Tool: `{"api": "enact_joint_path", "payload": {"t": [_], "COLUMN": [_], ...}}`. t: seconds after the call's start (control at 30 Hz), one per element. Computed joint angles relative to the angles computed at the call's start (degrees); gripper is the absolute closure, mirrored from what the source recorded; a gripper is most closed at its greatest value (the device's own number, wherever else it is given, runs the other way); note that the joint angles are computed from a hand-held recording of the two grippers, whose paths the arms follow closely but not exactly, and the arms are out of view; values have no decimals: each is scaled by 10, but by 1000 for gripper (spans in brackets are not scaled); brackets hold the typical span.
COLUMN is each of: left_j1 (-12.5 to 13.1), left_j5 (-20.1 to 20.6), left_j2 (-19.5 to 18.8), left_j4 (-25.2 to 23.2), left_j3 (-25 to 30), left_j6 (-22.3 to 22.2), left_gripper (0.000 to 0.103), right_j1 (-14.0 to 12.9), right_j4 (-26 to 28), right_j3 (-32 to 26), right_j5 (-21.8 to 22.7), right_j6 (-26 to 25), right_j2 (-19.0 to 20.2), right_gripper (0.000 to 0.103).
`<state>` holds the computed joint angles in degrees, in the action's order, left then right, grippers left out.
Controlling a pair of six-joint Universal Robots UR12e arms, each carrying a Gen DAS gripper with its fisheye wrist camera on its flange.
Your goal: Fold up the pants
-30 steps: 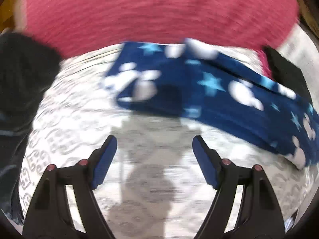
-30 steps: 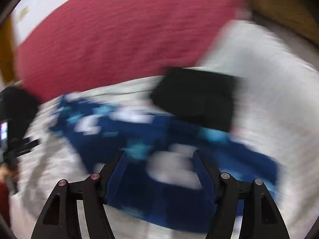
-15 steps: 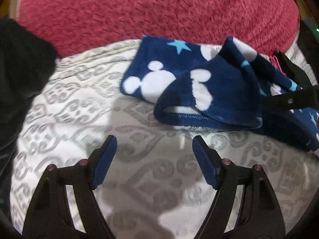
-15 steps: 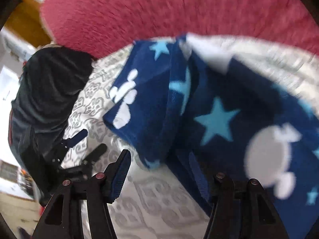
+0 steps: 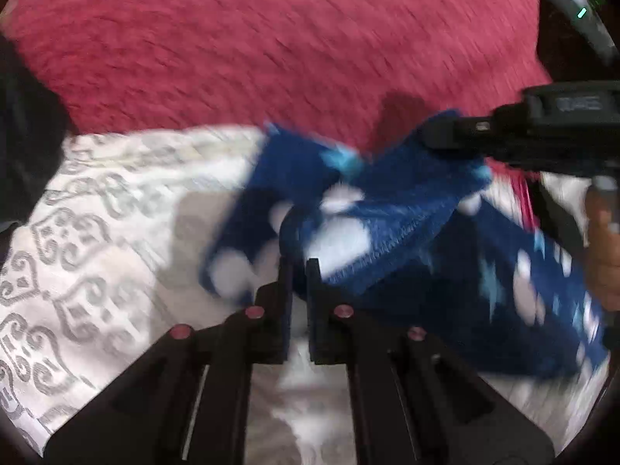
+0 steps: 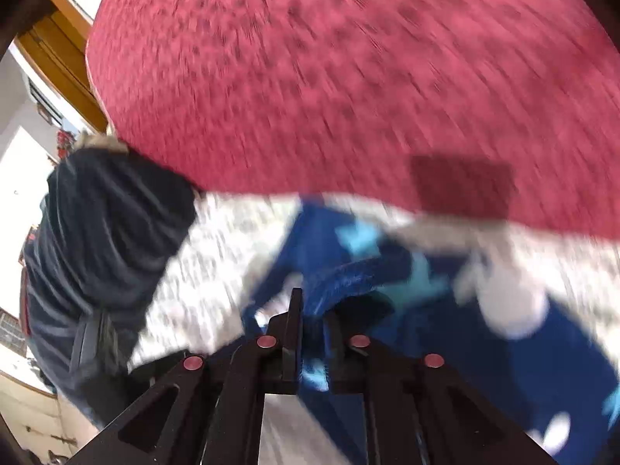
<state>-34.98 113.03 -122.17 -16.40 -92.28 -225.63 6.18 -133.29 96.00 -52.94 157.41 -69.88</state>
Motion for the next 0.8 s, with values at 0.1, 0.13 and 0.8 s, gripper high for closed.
{"api": "enact_joint_path", "payload": {"t": [0.1,0.13,0.8], "left_j1": [9,12,36], "left_j5": [3,-10,-110], "left_j2": [7,9,-22], "left_j4": [42,55,120], "left_j3": [-26,-35,-29], "left_j6": [-50,-56,-94], "left_gripper": [71,62,93], "right_j1": [22,28,20], "right_j4": [19,5,-55], "right_j3": [-60,-68,-42], "right_j5": [-37,-59,-172], "right_j6": [31,56,-99], "right_j2": [42,50,47], "right_gripper": [61,56,30]}}
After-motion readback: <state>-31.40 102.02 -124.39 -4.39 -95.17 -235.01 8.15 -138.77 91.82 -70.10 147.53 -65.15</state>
